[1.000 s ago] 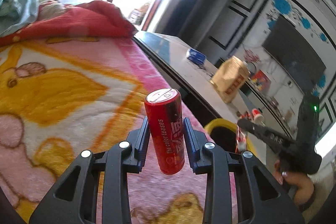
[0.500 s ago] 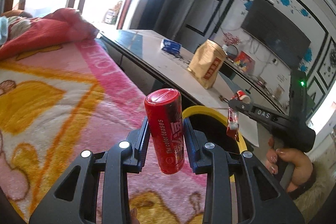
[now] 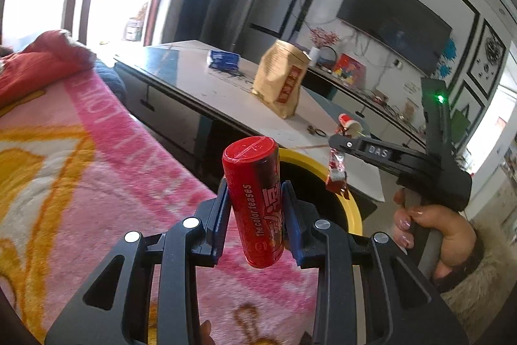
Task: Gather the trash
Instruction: 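Carry the red container and red wrapper with both tools over the bin, then open both tools to drop the red container and wrapper into the bin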
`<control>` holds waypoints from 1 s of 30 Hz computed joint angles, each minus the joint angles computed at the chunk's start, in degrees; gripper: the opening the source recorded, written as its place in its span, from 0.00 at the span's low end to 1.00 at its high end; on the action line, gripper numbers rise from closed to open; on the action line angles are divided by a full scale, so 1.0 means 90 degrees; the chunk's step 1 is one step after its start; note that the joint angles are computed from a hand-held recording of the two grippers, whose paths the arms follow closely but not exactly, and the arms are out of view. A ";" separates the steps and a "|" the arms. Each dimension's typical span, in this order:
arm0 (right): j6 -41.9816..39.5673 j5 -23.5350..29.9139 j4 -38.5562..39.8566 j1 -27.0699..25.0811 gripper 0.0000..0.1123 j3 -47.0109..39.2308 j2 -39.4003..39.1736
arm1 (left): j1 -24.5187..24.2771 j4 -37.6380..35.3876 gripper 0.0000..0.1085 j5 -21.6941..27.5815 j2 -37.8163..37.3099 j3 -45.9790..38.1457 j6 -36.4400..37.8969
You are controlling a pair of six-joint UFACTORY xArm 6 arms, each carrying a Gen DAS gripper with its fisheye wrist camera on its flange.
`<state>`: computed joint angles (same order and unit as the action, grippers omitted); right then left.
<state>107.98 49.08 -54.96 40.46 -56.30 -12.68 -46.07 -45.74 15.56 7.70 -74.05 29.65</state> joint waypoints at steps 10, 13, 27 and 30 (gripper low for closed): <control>0.0350 -0.0139 0.0055 -0.0246 0.09 0.0660 -0.0521 | -0.0341 0.0045 0.27 0.0183 0.0439 -0.0422 0.0184; 0.0410 -0.0206 0.0098 -0.0316 0.09 0.0800 -0.0616 | -0.0415 0.0071 0.28 0.0263 0.0593 -0.0571 0.0201; 0.0481 -0.0393 0.0168 -0.0478 0.11 0.1070 -0.0811 | -0.0616 0.0158 0.28 0.0607 0.1160 -0.1112 0.0260; 0.0480 -0.0457 0.0214 -0.0518 0.12 0.1141 -0.0862 | -0.0603 0.0295 0.28 0.0730 0.1317 -0.1290 0.0173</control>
<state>112.30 44.97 -53.03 35.80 -46.03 -20.44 -51.49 -43.08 22.13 19.56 -85.66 31.21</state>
